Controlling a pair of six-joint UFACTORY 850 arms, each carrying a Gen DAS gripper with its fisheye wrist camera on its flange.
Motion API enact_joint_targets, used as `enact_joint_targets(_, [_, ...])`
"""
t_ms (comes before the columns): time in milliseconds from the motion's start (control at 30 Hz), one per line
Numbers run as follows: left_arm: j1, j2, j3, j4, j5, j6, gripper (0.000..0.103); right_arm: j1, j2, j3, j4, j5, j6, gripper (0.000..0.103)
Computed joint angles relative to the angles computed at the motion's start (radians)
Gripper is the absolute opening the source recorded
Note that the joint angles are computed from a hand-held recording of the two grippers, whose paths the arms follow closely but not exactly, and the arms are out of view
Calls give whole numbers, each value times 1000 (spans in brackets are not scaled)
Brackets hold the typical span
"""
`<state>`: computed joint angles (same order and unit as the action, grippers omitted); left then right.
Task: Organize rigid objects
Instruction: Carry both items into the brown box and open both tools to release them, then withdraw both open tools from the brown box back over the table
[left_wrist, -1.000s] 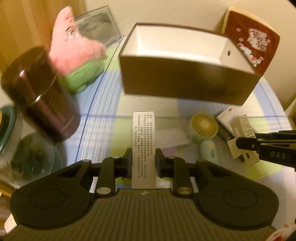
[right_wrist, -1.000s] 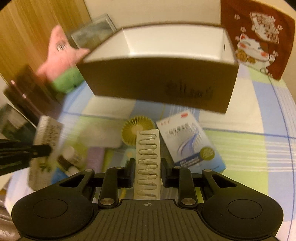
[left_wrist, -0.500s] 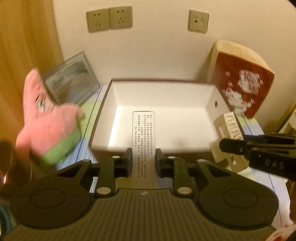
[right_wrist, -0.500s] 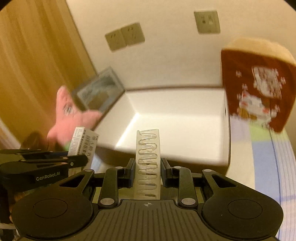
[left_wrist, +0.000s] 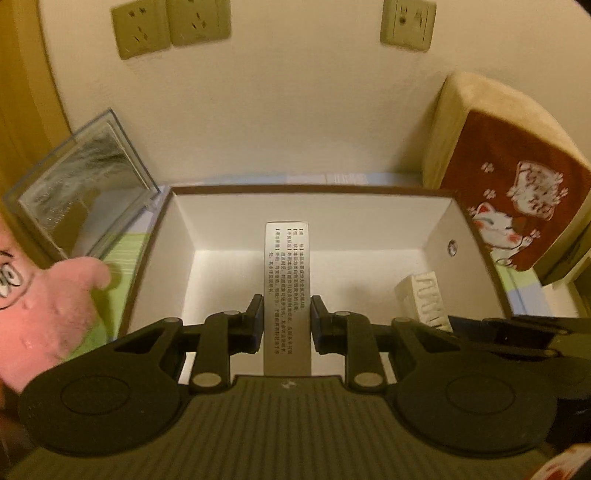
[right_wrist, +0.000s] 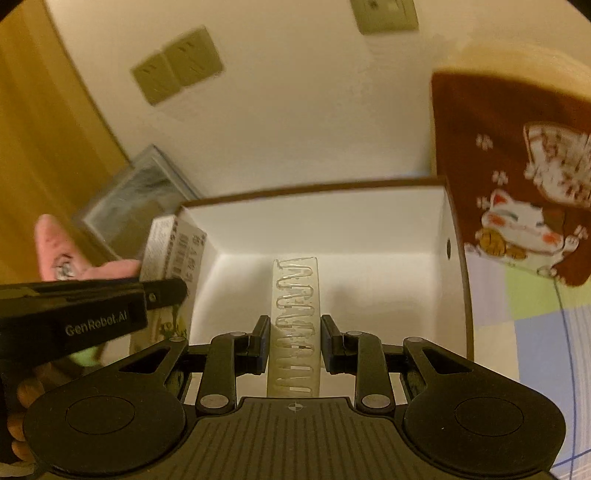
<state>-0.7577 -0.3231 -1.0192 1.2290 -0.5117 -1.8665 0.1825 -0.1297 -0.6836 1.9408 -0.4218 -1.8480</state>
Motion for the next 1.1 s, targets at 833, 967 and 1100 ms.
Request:
enact_joint_targets(833, [10, -16, 7, -133, 74, 116, 36, -65, -55, -3, -139, -70, 128, 58])
enact_joint_targets(967, [-17, 42, 53, -93, 47, 60, 37, -72, -8, 33, -124, -94, 83, 61])
enact_joint_targets(1100, [-48, 101, 96, -75, 13, 21, 37, -82, 55, 75, -112, -116, 47, 61])
